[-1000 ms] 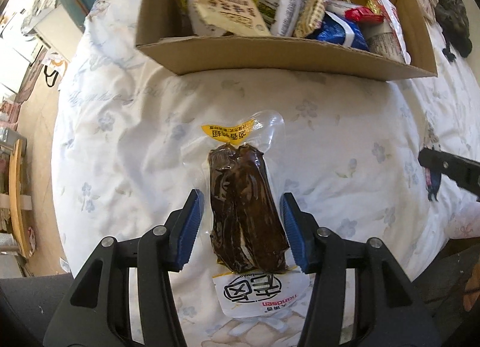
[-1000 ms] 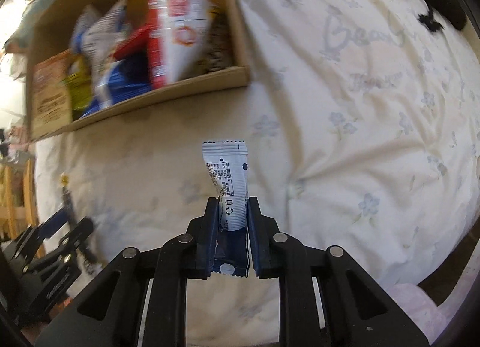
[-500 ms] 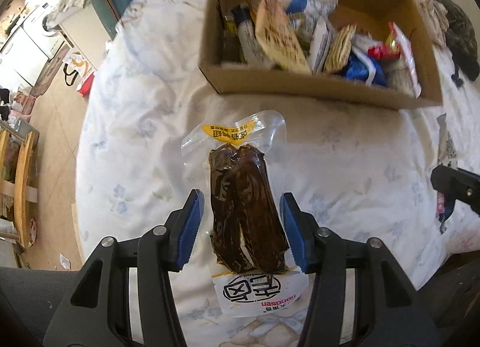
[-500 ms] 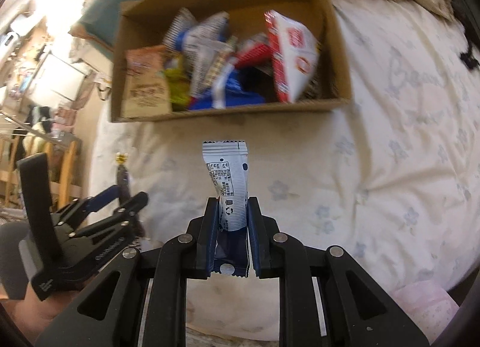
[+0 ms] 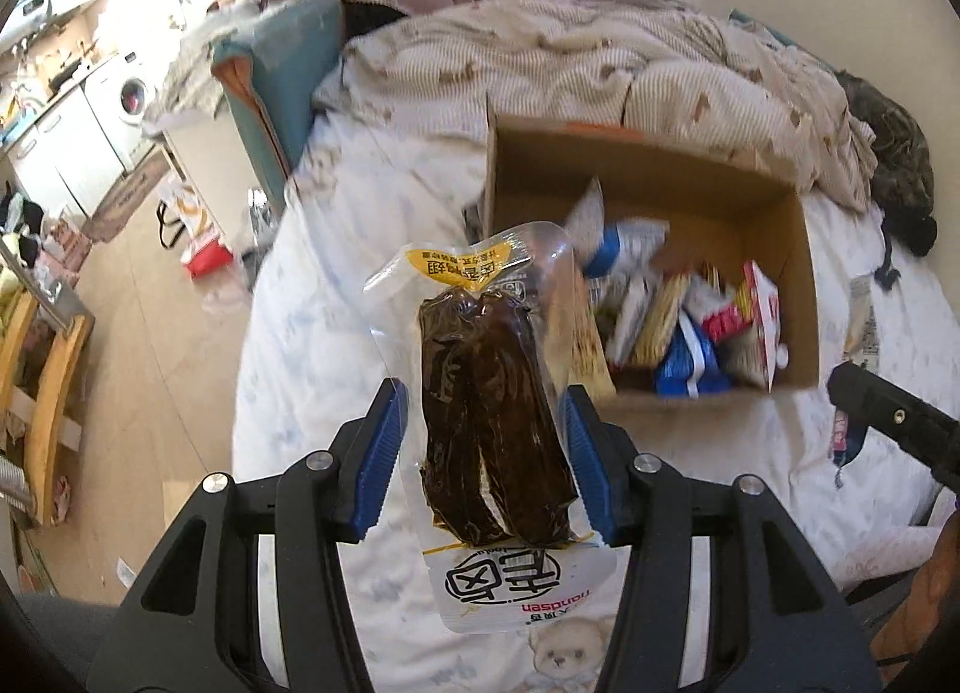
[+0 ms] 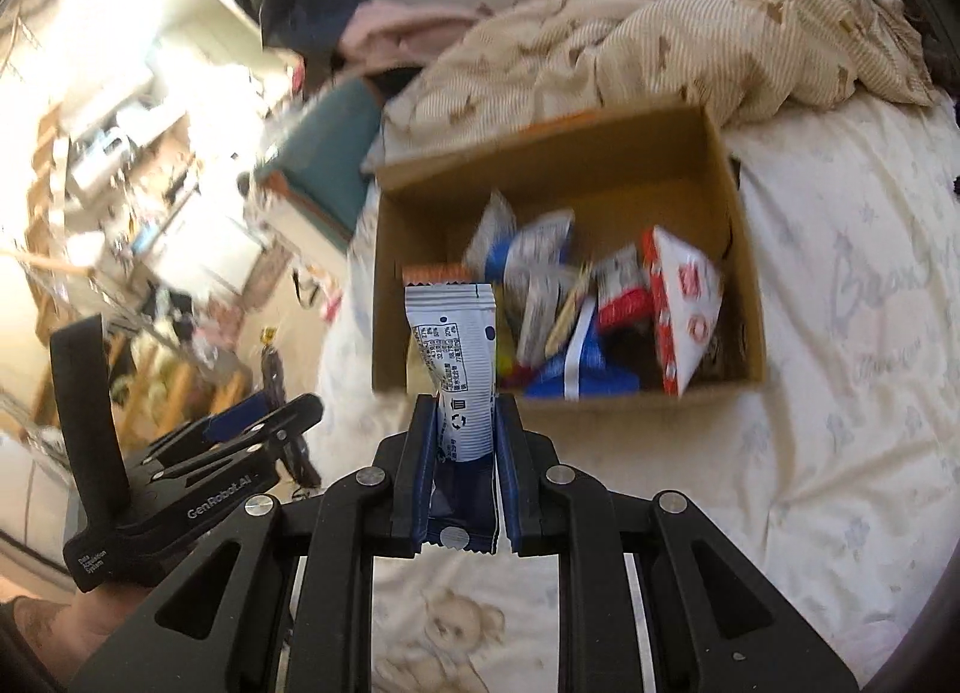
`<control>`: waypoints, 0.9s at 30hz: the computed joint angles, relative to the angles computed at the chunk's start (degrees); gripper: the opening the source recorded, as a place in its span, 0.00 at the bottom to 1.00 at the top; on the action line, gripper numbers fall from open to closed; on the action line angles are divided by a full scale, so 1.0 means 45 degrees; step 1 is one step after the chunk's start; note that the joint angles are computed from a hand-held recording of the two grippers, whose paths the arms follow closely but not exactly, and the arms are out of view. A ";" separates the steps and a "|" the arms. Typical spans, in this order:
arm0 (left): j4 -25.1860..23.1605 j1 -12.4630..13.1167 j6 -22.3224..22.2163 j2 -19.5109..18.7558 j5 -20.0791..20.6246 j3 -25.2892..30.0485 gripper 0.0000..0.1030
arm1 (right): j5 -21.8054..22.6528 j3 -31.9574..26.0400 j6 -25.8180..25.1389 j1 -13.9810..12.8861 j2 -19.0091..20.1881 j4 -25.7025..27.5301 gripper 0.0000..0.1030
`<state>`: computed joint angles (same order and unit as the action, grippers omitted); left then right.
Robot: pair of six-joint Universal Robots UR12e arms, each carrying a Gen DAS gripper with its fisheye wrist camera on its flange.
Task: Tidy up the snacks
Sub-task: 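Carry the dark snack with left tool while right tool carries blue-white bar to box, then open both tools to drop the snacks into the box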
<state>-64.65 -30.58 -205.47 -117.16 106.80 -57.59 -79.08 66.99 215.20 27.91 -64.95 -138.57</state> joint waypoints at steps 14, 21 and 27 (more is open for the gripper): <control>0.0184 0.0214 0.1176 -0.1524 0.0263 0.2307 0.47 | -0.0917 -0.0402 0.0895 -0.0533 0.0312 -0.0233 0.19; 0.0149 0.0249 0.1631 -0.2216 0.0199 0.3110 0.47 | -0.0890 -0.0760 0.0825 -0.0692 0.0619 0.0183 0.19; -0.0354 0.0396 0.1168 -0.2824 -0.0400 0.3809 0.47 | -0.0757 -0.1431 0.0777 -0.0773 0.1132 0.1040 0.19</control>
